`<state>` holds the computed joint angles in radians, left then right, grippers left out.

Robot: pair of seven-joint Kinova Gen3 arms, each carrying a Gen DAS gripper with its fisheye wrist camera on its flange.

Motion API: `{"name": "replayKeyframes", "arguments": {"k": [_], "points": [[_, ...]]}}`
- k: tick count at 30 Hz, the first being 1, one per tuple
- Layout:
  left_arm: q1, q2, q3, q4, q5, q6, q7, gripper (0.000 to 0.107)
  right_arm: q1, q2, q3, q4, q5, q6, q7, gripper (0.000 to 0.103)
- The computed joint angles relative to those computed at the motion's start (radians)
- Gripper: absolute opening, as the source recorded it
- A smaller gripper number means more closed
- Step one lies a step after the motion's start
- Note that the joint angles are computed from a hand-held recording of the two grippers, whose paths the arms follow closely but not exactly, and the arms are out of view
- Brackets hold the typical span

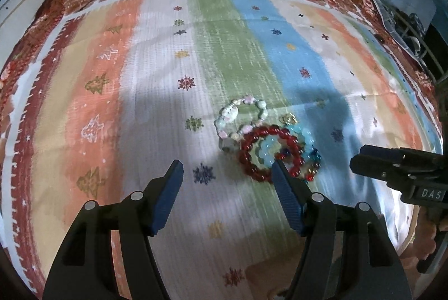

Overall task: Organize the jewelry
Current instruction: 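Move both grippers back from the tin to the bracelet pile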

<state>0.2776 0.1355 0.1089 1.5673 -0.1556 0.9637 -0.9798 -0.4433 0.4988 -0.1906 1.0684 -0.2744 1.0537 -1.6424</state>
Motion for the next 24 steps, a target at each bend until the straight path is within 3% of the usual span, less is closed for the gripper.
{"name": "replayKeyframes", "arguments": {"k": [8,19,21,24], "points": [[-0.024,0.067,-0.019,-0.027,0.014,-0.001,-0.048,0.064,-0.028,0.121,0.018,-0.178,0.019,0.115,-0.053,0.054],[-0.061,0.087,-0.025,-0.031,0.087,-0.021,-0.116,0.06,-0.036,0.205,0.019,-0.296,0.011,0.163,-0.08,0.054],[-0.059,0.096,-0.022,-0.035,0.092,-0.015,-0.13,0.059,-0.043,0.212,0.022,-0.307,0.016,0.166,-0.087,0.052],[-0.047,0.107,-0.023,-0.041,0.084,-0.012,-0.135,0.056,-0.052,0.223,0.02,-0.324,0.02,0.179,-0.088,0.04]]}}
